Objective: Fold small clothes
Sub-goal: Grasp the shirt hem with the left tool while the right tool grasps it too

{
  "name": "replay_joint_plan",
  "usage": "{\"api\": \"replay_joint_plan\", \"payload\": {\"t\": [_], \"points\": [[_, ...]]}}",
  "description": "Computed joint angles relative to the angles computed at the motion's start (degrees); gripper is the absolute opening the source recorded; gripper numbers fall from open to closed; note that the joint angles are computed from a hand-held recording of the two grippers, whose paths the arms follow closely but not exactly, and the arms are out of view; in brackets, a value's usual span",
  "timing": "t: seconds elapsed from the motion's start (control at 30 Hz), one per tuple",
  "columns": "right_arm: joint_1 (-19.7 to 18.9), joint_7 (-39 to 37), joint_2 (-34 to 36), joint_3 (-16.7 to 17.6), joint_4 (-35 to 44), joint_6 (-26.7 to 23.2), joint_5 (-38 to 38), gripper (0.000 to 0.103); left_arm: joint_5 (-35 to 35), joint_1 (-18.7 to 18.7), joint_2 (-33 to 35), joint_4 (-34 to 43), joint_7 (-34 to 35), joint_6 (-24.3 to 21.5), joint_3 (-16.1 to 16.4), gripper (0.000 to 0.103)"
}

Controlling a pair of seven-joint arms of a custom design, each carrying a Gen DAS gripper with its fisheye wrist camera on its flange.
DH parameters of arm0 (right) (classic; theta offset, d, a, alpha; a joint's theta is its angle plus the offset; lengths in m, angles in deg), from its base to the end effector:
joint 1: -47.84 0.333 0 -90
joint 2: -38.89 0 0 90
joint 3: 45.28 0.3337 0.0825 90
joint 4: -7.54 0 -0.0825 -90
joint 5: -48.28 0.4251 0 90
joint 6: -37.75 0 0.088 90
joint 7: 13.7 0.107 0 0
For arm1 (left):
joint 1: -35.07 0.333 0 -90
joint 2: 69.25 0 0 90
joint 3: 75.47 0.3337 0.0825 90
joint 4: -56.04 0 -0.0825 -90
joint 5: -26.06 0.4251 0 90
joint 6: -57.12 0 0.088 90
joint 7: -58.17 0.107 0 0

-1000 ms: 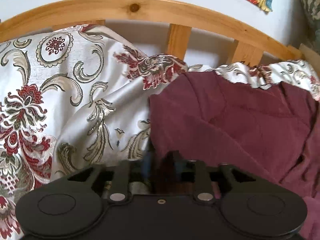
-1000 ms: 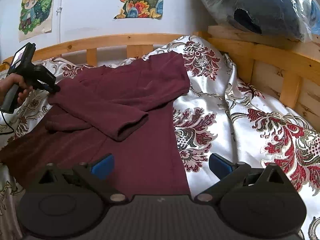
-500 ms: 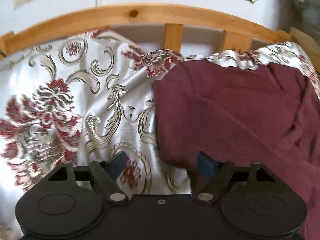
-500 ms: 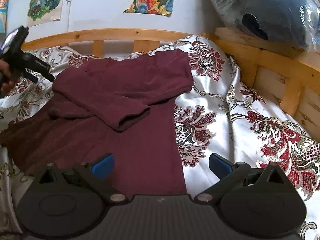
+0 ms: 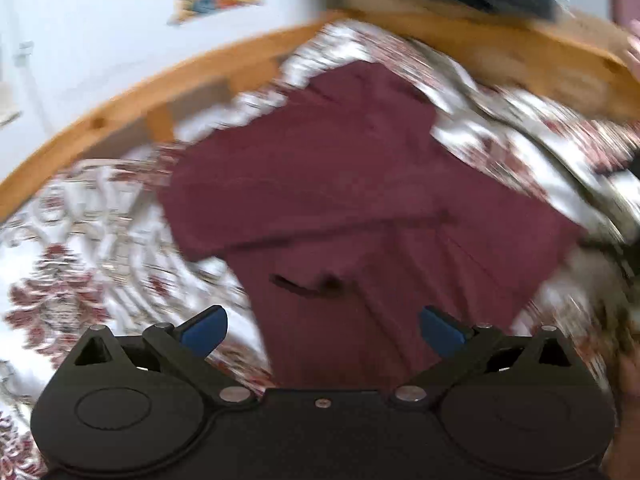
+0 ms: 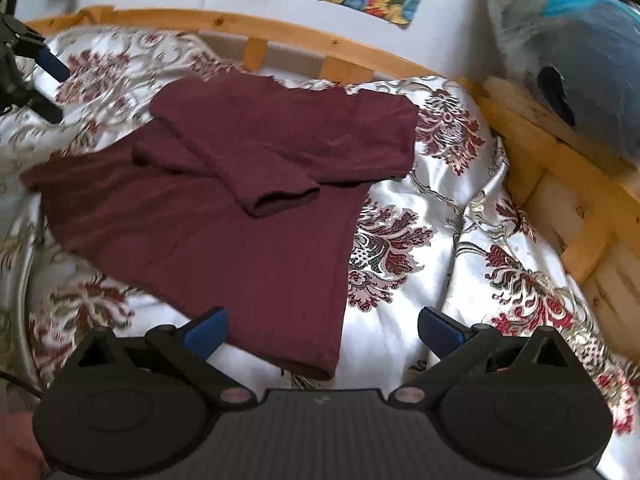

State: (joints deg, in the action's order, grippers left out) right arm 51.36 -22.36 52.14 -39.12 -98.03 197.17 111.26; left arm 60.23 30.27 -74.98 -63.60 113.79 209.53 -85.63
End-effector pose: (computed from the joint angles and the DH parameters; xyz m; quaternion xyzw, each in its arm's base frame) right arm 0.6911 0.0722 0.4608 -0.8482 0.2677 -0.2888 0.3541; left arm 0.5792 -0.1746 0.5417 -0.6177 0.6865 -0.2159 0.3170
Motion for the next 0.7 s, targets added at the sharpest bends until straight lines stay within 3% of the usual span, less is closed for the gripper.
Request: {"api": "replay_joint_plan", "payload": {"t": [0.1, 0.2, 0.4, 0.6, 0.7], "points": [[0.0, -1.7, -1.0, 0.0, -1.2, 0.5, 0.2, 0.103, -13.3, -2.3, 0.0, -1.0, 13.5, 0.2, 1.3, 0.102], [0.2, 0.3, -1.8, -0.7, -1.9, -0.2, -0.6, 0.103, -15.8, -2.8, 1.5, 0.5, 18.0, -3.3, 0.8, 0.102], [0.7, 2.7, -1.7, -1.4, -2.3, 1.5, -3.6, 0.103, -10.5, -3.8, 7.4, 7.0, 22.0, -18.4, -0.6, 0.097], [1.0, 4.0, 0.9, -1.0, -1.6, 6.6, -10.9, 0.103, -0.2, -5.0, 8.3, 7.6, 18.6, -20.8, -0.3, 0.095], [-0.5, -2.1, 1.9, 1.2, -1.5, 7.5, -12.0, 0.103, 3.3, -5.1, 8.2, 7.7, 17.6, -22.4, -0.2, 0.089]]}}
